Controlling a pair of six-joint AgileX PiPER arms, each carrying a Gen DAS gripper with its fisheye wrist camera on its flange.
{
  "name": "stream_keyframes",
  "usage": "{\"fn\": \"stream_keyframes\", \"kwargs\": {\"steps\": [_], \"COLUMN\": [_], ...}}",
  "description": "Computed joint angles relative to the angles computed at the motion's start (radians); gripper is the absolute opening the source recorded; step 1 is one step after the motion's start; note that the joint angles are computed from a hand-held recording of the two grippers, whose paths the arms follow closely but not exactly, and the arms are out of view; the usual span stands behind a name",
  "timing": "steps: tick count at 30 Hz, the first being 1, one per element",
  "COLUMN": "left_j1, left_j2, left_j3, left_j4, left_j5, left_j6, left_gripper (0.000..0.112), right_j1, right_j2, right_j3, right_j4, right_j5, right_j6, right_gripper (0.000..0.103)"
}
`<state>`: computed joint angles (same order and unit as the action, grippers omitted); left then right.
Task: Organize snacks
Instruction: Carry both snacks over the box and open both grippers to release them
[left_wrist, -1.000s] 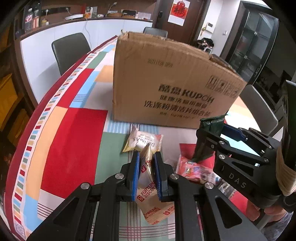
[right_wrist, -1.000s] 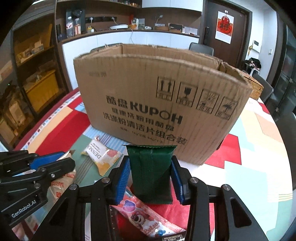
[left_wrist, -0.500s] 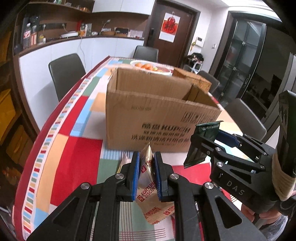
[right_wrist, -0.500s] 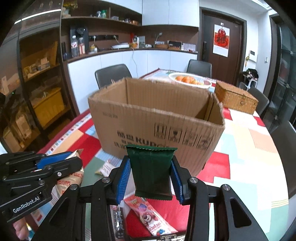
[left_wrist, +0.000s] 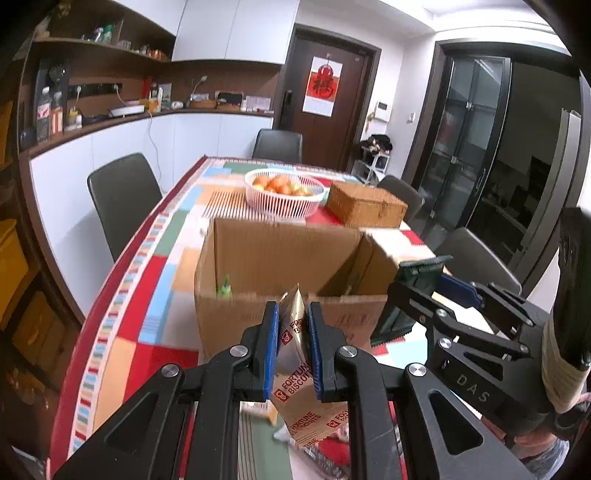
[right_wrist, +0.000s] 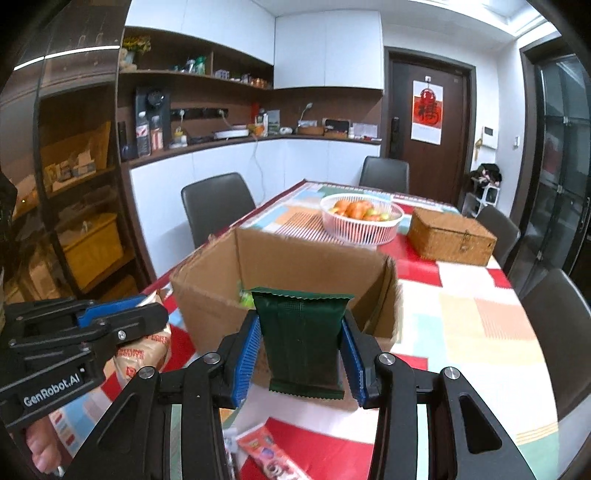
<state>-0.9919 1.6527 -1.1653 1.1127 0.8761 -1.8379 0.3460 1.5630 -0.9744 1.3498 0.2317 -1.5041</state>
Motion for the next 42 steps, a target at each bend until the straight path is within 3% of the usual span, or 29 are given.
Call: {"fn": "stream_keyframes", "kwargs": {"steps": [10, 21, 31, 33, 35, 36, 39, 42], "left_j1": [0.081, 0.229, 0.322, 0.323, 0.298, 0.276, 0.214, 0.162], "left_j2": [0.043, 0.101, 0.185, 0.189, 0.168, 0.156, 0.132, 0.100], "left_j3": [-0.162, -0.252, -0.338, -0.337, -0.298, -0.275, -0.226, -0.162], "left_j4": [-0.037, -0.133, -0.216, -0.190, -0.128, -0.093, -0.046, -0.035], "left_j5": [0.007, -0.089, -0.093, -0.067, -0.039, -0.019, 0.040, 0.037], "left_j6": [0.203, 0.357, 0.467, 0.439, 0.370, 0.338, 0.287, 0.234], "left_gripper": [0.017, 0.017, 0.018, 0.030, 0.051, 0.053, 0.055, 0.057], "right_j1": [-0.029, -0.001, 0.034, 0.037, 0.038, 0.040, 0.040, 0.021], "right_j2": [0.040, 0.159, 0.284, 0.312, 0.329, 0.329, 0.275, 0.203], "right_j3": [-0.145, -0.361, -0.516, -0.552, -0.573, -0.571, -0.467, -0.349], "right_j4": [-0.209, -0.681, -1.009, -1.052, -1.075, -1.126, -1.141, -0.926], "right_j5": [0.033, 0.050, 0.104, 0.123, 0.139, 0.141, 0.044, -0.008], "right_j6": [0.231, 0.691, 0.995, 1.047, 1.079, 1.133, 1.142, 0.919], "right_gripper": [0.043, 0.043, 0.043, 0.043, 0.053, 0.063, 0.065, 0.065]}}
